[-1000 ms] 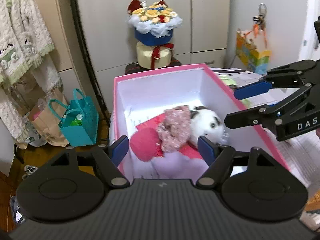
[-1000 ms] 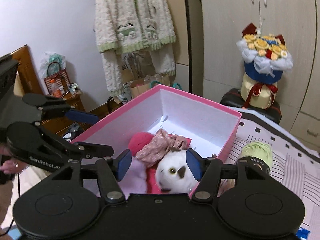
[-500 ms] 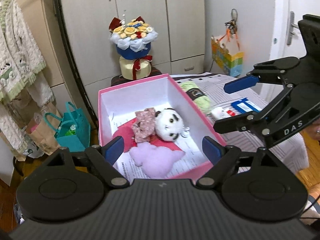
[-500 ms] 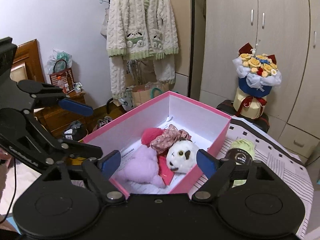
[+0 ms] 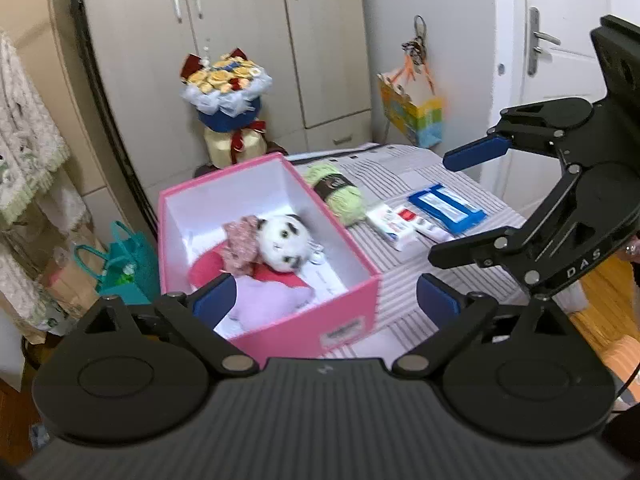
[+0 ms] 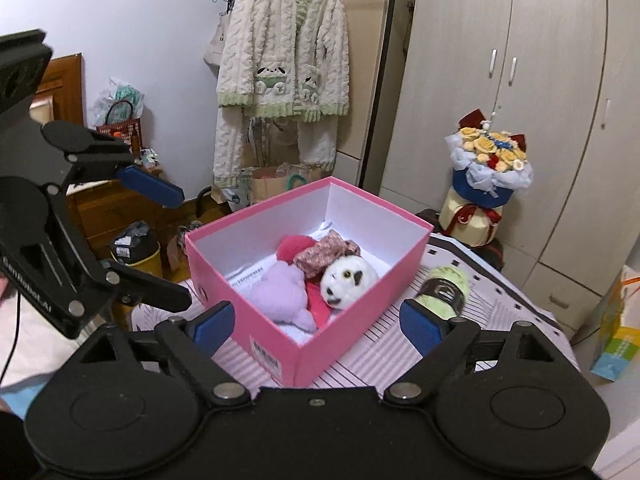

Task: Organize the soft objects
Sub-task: 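Withdraw both grippers and move the left gripper toward the blue wipes pack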

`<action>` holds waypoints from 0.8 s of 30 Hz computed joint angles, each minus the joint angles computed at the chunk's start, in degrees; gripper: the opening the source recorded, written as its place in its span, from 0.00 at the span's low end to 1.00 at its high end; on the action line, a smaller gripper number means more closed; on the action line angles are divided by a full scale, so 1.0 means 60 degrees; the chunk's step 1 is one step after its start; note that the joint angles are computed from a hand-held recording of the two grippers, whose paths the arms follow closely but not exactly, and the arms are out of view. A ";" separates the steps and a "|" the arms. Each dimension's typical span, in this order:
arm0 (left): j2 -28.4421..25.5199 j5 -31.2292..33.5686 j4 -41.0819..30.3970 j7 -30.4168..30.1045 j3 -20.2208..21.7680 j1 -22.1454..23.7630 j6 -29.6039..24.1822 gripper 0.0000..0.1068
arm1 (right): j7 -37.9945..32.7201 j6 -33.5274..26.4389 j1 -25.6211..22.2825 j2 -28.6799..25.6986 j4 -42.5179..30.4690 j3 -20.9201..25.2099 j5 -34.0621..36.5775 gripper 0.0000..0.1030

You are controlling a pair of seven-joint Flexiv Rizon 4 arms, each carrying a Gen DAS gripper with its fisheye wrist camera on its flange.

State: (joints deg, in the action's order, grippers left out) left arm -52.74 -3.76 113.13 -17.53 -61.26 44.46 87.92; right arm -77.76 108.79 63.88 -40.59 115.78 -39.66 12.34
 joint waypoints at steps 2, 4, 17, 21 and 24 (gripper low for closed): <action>0.0298 -0.0260 0.0057 -0.0318 0.0179 -0.0137 -0.0312 0.94 | -0.0094 0.0426 0.0171 0.0006 0.0376 -0.0069 0.0225 0.92; 0.0427 -0.0515 0.0089 -0.0485 0.0281 -0.0267 -0.0531 0.94 | -0.0279 0.1111 -0.0019 0.0021 0.0721 0.0303 0.0598 0.98; 0.0242 -0.0853 0.0121 -0.0258 0.0790 -0.1447 -0.0598 0.94 | -0.0888 0.3838 -0.1542 -0.0613 0.1835 0.2516 0.3054 0.98; 0.0360 -0.0949 0.0134 -0.0375 0.1102 -0.1970 -0.0516 0.94 | -0.0964 0.4237 -0.2373 -0.0855 0.1651 0.3161 0.3318 0.98; 0.0336 -0.1030 0.0045 -0.0296 0.1154 -0.2200 -0.0807 0.94 | -0.0946 0.4562 -0.3059 -0.1084 0.1409 0.3685 0.3434 0.98</action>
State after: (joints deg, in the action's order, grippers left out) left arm -50.72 -9.94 113.40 -19.31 -54.33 31.27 83.08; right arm -83.44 136.16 45.52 -47.09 124.23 -17.54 32.95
